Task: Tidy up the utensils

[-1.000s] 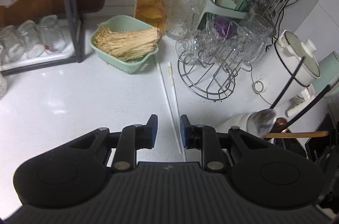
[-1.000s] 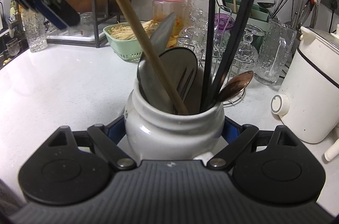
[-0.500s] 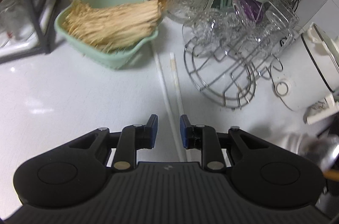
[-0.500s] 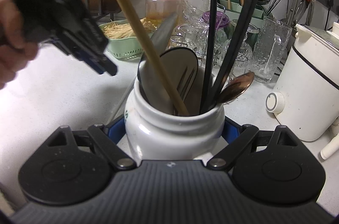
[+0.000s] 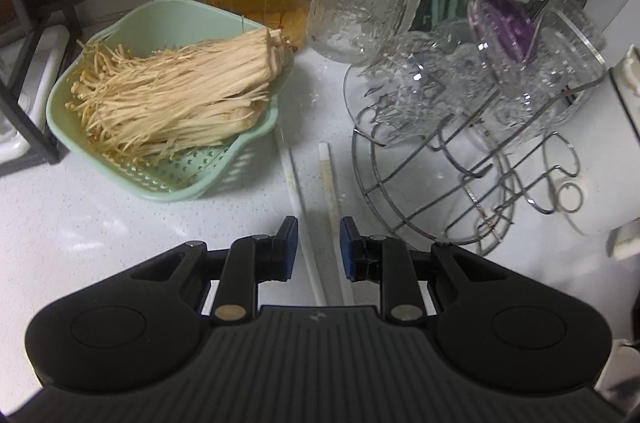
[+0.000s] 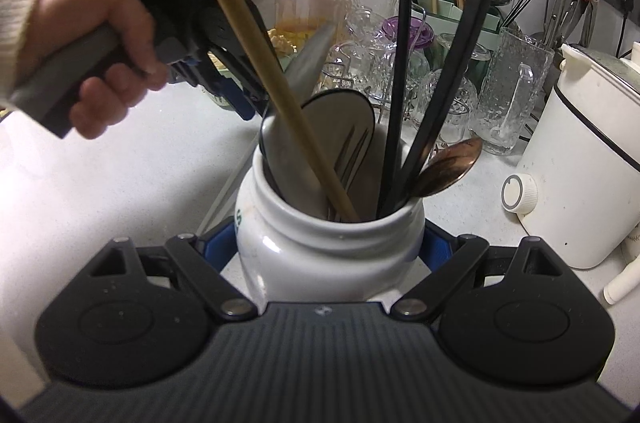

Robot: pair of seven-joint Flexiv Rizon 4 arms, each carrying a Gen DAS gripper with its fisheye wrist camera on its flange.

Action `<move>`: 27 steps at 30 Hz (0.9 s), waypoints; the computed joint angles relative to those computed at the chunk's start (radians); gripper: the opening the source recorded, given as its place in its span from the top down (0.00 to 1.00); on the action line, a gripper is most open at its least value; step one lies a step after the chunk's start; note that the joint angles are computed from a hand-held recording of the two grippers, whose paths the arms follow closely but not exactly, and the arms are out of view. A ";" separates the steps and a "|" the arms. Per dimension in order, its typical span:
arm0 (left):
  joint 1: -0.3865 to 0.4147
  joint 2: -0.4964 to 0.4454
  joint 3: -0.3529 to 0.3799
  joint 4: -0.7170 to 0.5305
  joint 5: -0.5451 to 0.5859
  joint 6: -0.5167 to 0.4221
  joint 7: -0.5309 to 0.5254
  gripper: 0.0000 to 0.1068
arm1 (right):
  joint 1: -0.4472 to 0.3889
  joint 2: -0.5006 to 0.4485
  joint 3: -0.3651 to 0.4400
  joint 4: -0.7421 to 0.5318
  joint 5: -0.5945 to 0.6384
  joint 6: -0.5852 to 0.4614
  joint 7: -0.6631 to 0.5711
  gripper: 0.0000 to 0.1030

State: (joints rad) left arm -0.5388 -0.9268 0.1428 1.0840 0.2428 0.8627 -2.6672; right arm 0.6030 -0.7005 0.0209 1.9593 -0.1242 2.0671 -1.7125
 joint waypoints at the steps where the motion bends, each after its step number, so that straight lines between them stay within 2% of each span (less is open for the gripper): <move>1: -0.002 -0.008 0.003 -0.017 0.003 -0.021 0.011 0.76 | 0.002 0.000 -0.001 -0.001 0.002 -0.001 0.000 0.10; 12: 0.000 -0.066 -0.002 -0.136 0.015 -0.176 0.062 0.77 | -0.002 -0.001 0.001 -0.002 -0.002 -0.002 -0.001 0.10; 17: -0.003 -0.078 -0.007 -0.161 0.021 -0.228 0.079 0.88 | -0.011 -0.004 0.008 -0.005 -0.013 -0.002 0.001 0.10; 18: -0.004 -0.078 -0.008 -0.162 0.022 -0.234 0.081 0.92 | -0.012 -0.005 0.009 -0.005 -0.014 -0.001 0.001 0.10; 24: -0.014 -0.055 -0.014 -0.124 0.029 -0.227 0.059 0.94 | -0.009 -0.004 0.006 -0.005 -0.012 -0.002 0.002 0.10; 27: -0.021 -0.026 -0.020 -0.071 0.033 -0.193 0.044 0.95 | -0.011 -0.004 0.007 -0.005 -0.015 -0.003 0.001 0.10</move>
State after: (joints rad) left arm -0.5594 -0.9527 0.1226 1.0125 0.2758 0.6698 -2.6235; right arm 0.5919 -0.7046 0.0274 1.9542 -0.1390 2.0644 -1.7115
